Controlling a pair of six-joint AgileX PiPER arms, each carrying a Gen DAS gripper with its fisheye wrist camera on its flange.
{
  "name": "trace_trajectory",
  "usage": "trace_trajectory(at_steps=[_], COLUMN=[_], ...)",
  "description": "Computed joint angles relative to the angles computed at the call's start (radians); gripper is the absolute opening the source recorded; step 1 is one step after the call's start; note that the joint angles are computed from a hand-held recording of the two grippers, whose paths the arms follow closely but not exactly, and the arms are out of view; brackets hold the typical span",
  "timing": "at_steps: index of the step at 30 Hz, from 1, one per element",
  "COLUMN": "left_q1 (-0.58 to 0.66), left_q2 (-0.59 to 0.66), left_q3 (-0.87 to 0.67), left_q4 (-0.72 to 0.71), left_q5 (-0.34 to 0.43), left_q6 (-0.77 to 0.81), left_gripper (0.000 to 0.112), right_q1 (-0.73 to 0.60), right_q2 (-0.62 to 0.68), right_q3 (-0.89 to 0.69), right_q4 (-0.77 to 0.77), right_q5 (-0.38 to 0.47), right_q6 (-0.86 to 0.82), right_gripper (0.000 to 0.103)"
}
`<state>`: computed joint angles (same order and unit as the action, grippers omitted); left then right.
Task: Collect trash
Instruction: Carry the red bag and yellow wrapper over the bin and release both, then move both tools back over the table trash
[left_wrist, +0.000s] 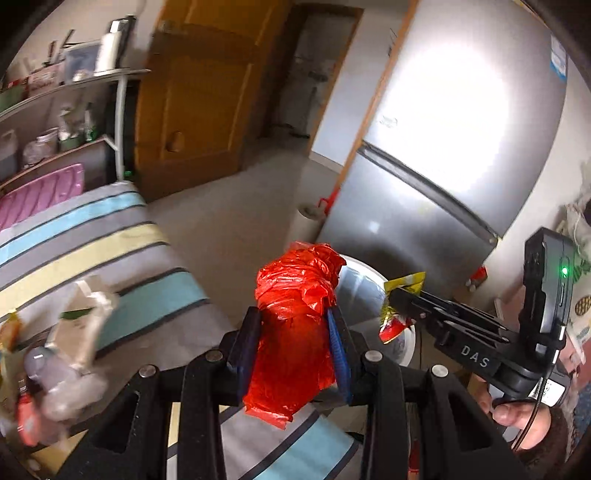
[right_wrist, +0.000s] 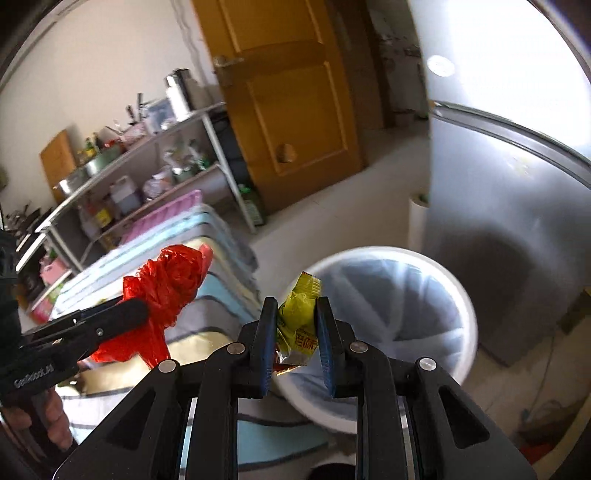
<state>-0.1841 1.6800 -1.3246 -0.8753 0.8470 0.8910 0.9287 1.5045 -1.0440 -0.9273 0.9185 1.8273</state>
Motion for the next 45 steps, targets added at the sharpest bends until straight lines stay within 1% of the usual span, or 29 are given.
trace_trajectory(at_steps=[6, 10, 13, 16, 17, 18, 19, 20, 21, 22, 23, 25, 30, 36, 39, 43, 45], left_q1=[-0.126, -0.195, -0.228, -0.239, -0.243, -0.245, -0.25, -0.249, -0.248, -0.244, -0.242, -0.233, -0.197, -0.129, -0.07, 0.005, 0.054], left_q2=[0.096, 0.166, 0.196, 0.231, 0.234, 0.238, 0.241, 0.242, 0.239, 0.238, 0.238, 0.234, 0.173, 0.081, 0.033, -0.024, -0.042], left_q3=[-0.066, -0.136, -0.159, -0.194, -0.19, -0.191, -0.192, -0.192, -0.186, -0.187, -0.189, -0.187, -0.144, -0.086, -0.041, 0.019, 0.04], left_q4=[0.083, 0.163, 0.189, 0.221, 0.224, 0.226, 0.23, 0.229, 0.226, 0.227, 0.23, 0.226, 0.195, 0.17, 0.127, 0.121, 0.106], left_q5=[-0.031, -0.042, -0.048, -0.033, -0.042, -0.041, -0.04, -0.037, -0.043, -0.044, -0.041, -0.036, -0.053, -0.062, -0.057, -0.086, -0.082], left_q6=[-0.106, -0.212, -0.237, -0.291, -0.293, -0.294, -0.303, -0.306, -0.305, -0.306, -0.31, -0.309, -0.263, -0.214, -0.166, -0.13, -0.099], left_gripper=[0.038, 0.038, 0.038, 0.038, 0.04, 0.046, 0.05, 0.057, 0.06, 0.06, 0.06, 0.06, 0.06, 0.062, 0.064, 0.064, 0.065], right_q1=[-0.09, -0.156, -0.207, -0.242, -0.252, -0.261, -0.267, -0.269, -0.268, -0.267, -0.267, -0.263, -0.201, -0.113, -0.059, -0.015, -0.001], right_q2=[-0.027, -0.03, -0.032, -0.017, -0.014, -0.012, -0.012, -0.011, -0.01, -0.011, -0.015, -0.02, -0.043, -0.045, -0.025, 0.025, 0.061], right_q3=[0.099, 0.149, 0.184, 0.195, 0.2, 0.202, 0.209, 0.21, 0.21, 0.211, 0.215, 0.212, 0.186, 0.109, 0.048, -0.038, -0.088], right_q4=[0.039, 0.07, 0.091, 0.12, 0.129, 0.136, 0.136, 0.137, 0.131, 0.125, 0.122, 0.124, 0.099, 0.05, 0.026, -0.001, -0.011], right_q5=[-0.067, -0.12, -0.171, -0.191, -0.203, -0.214, -0.224, -0.225, -0.218, -0.215, -0.218, -0.211, -0.136, -0.051, -0.009, 0.006, -0.005], right_q6=[-0.007, -0.032, -0.05, -0.082, -0.09, -0.098, -0.098, -0.098, -0.088, -0.078, -0.069, -0.064, -0.039, -0.013, -0.013, -0.021, -0.034], right_gripper=[0.022, 0.022, 0.023, 0.023, 0.024, 0.024, 0.027, 0.034, 0.039, 0.047, 0.049, 0.049, 0.049, 0.049, 0.049, 0.049, 0.049])
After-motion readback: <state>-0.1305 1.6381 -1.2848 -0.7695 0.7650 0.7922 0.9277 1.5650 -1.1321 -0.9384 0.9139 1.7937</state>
